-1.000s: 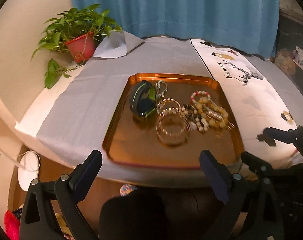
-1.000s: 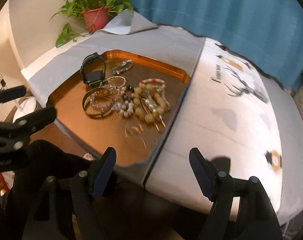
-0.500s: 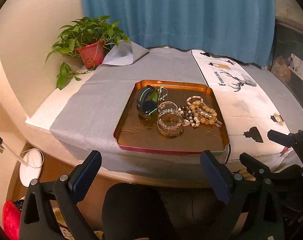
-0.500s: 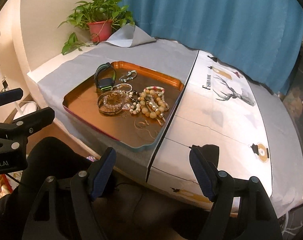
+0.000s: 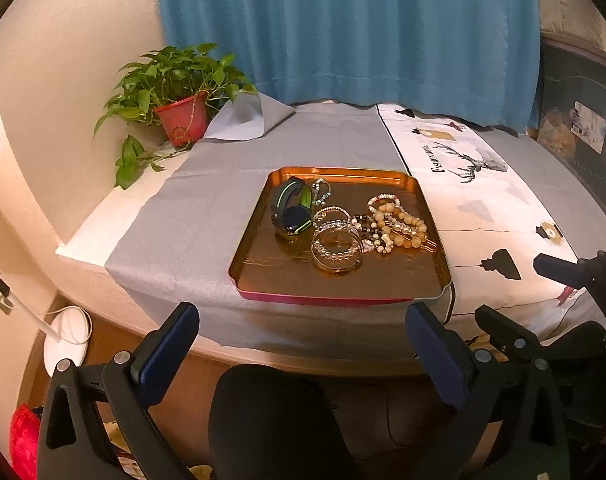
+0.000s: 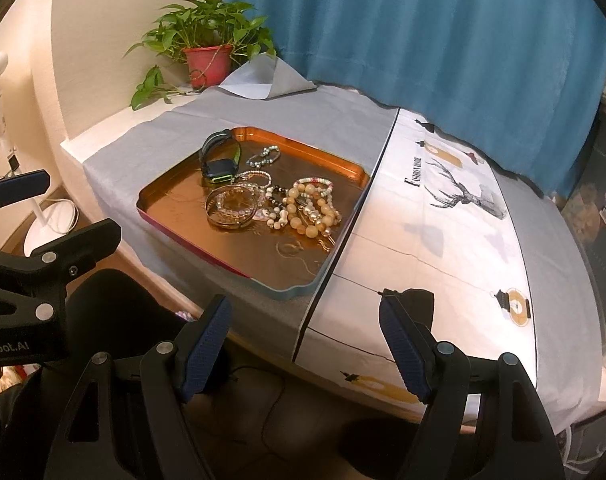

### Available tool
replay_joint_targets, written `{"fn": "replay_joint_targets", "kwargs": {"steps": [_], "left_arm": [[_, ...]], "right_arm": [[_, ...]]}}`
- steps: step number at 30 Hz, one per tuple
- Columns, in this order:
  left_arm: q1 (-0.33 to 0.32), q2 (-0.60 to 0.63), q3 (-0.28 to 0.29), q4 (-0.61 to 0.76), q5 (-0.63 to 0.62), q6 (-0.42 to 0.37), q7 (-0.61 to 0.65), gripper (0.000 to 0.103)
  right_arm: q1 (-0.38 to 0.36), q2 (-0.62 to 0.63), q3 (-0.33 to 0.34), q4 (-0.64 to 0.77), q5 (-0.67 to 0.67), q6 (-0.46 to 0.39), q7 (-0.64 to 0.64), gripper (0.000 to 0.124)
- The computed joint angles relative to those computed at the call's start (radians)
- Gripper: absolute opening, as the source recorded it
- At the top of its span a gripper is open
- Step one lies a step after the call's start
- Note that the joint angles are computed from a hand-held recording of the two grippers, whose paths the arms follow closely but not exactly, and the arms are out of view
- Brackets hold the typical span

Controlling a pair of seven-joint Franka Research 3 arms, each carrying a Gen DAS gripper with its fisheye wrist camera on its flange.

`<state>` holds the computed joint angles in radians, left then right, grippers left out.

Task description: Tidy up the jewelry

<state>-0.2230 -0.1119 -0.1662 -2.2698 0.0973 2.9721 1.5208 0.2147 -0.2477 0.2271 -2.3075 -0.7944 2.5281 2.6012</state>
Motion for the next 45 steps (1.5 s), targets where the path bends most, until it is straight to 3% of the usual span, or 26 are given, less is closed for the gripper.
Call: {"fn": "replay_joint_targets", "kwargs": {"steps": [35, 45], "left_arm": [[0.005, -0.013, -0.004, -0.007, 0.032, 0.002, -0.027, 0.103], [-0.011, -0.011, 0.013, -0.002, -0.032, -0.013, 0.033, 0.103]], "right_arm": [[0.003, -0.003, 0.003, 0.003, 0.001, -0.009, -0.001, 0.077], [0.008, -0.007, 0.003, 0.001, 0.007, -0.010, -0.008, 0.077]]}}
